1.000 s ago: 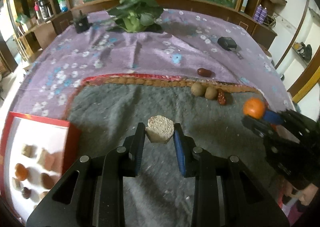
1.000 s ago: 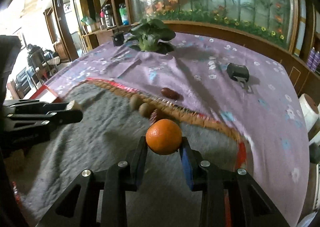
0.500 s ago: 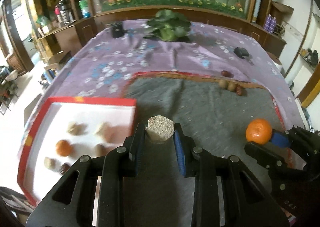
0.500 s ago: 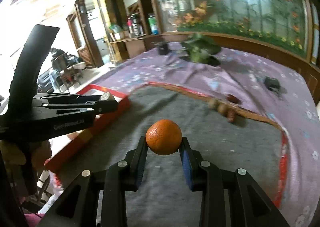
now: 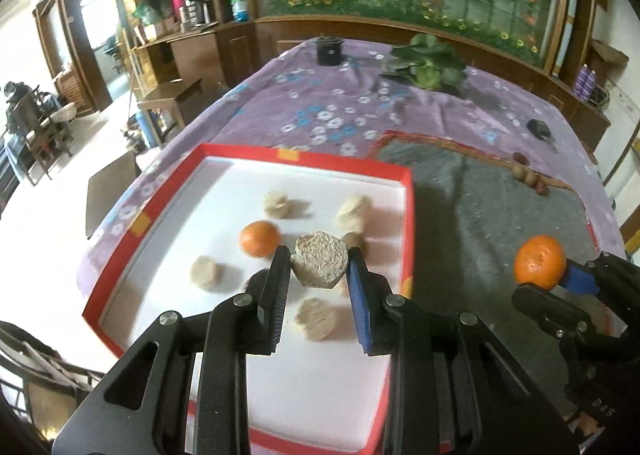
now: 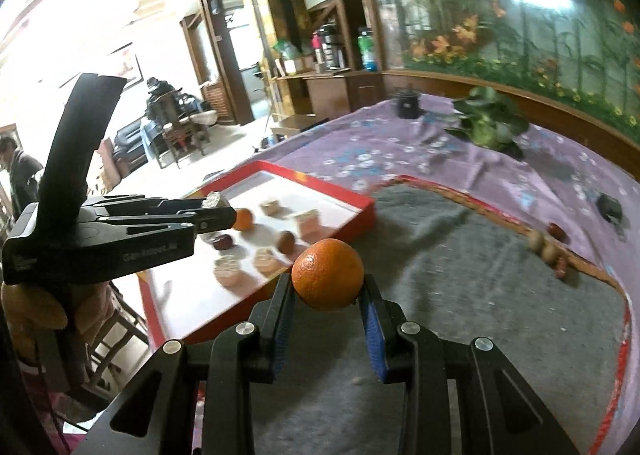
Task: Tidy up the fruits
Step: 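Grasp the orange with the right tool while the left tool carries its cube toward the tray, then lower the cube and orange into the white tray and open both tools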
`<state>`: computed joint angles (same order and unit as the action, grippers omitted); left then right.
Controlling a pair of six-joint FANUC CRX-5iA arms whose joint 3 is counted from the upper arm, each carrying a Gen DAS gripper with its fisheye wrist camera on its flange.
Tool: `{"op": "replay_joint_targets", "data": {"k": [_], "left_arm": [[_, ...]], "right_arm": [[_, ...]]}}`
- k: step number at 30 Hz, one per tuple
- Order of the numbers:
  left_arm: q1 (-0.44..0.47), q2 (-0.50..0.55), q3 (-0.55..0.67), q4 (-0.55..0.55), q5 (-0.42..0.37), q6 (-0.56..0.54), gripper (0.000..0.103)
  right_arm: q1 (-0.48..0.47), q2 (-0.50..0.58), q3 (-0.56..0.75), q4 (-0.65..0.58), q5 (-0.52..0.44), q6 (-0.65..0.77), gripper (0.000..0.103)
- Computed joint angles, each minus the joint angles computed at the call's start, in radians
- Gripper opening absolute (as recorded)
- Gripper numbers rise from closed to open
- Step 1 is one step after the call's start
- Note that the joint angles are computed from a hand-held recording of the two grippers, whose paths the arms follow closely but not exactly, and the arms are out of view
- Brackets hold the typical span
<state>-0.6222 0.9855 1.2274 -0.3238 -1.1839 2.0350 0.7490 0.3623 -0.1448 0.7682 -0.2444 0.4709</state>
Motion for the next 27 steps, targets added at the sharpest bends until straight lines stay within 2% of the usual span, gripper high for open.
{"op": "replay_joint_targets", "data": {"k": [8,14,17,21,27], "left_arm": [[0.035,-0.116,-0.216,0.008,0.08,0.063,0.028],[0.068,-0.16,-0.314,0.061,0.109,0.067,0.028],[0.08,-0.167,-0.344,0.091,0.12,0.059,0.028],[0.09,-0.164,-0.353,0.122,0.12,0.039,0.027],[0.096,-0.149,-0.353,0.151,0.108,0.015,0.028]], "right_arm": [[0.054,0.057,0.138,-0.257,-0.059,0.273,0.031],[0.078,0.09,0.245,-0.486,-0.119,0.504,0.031],[0.089,0.125,0.315,-0.562,-0.174,0.604,0.031],[0.088,0.172,0.423,-0.723,-0.254,0.767,0.031],[0.088,0.226,0.507,-0.799,-0.347,0.86,0.031]]}}
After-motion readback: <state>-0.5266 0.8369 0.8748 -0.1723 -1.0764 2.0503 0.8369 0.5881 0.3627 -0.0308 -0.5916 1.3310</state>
